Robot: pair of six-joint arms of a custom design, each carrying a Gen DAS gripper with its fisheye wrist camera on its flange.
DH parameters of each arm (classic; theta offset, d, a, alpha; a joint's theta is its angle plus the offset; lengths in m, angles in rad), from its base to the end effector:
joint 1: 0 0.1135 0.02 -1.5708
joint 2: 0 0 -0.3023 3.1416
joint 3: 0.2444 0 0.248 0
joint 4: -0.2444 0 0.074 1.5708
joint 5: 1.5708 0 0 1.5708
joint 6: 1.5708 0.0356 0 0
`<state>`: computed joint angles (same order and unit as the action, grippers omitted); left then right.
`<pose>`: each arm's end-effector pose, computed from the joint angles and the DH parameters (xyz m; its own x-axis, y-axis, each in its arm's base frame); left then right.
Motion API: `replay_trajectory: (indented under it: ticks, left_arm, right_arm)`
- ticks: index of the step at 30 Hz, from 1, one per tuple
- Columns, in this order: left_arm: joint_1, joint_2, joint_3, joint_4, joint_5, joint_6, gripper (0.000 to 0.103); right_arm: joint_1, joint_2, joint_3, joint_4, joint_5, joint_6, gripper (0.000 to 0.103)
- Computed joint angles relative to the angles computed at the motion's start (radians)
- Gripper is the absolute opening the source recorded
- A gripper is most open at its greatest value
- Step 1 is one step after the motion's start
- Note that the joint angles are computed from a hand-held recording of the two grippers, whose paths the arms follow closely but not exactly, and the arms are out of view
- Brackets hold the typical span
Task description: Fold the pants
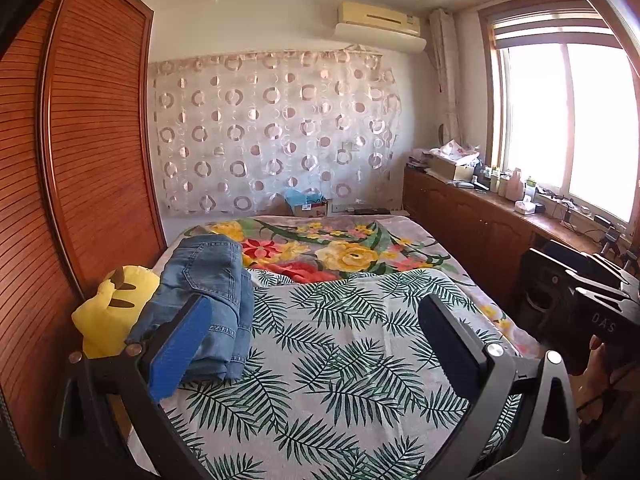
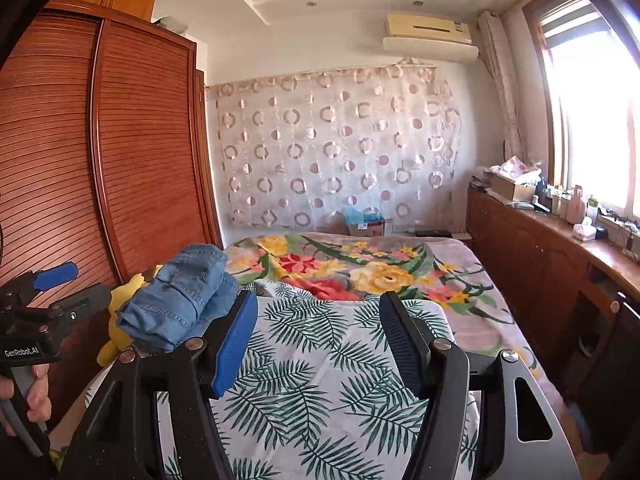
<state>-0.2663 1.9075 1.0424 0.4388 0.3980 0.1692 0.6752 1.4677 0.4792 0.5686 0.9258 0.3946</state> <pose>0.4005 -0.1235 0.2104 -0.2950 0.2414 -0.9245 0.6419 0.7668 -0.0047 0.2195 0.1393 0.2073 -0.2193 0.1205 -0.9682 0.3013 0.9522 0.0503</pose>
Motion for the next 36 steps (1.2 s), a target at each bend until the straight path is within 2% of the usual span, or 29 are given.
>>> replay_trajectory:
  ticks: [16,36]
  left_arm:
    - [0.006,0.004,-0.012,0.022,0.007,-0.007,0.103]
    - [0.002,0.002,-0.011,0.019,0.003,-0.008,0.103]
  right_arm:
    - [0.027,0.013,-0.046,0.066,0.024,-0.006,0.065]
    - [0.044,0.004,-0.050,0.051,0.044,0.000,0.065]
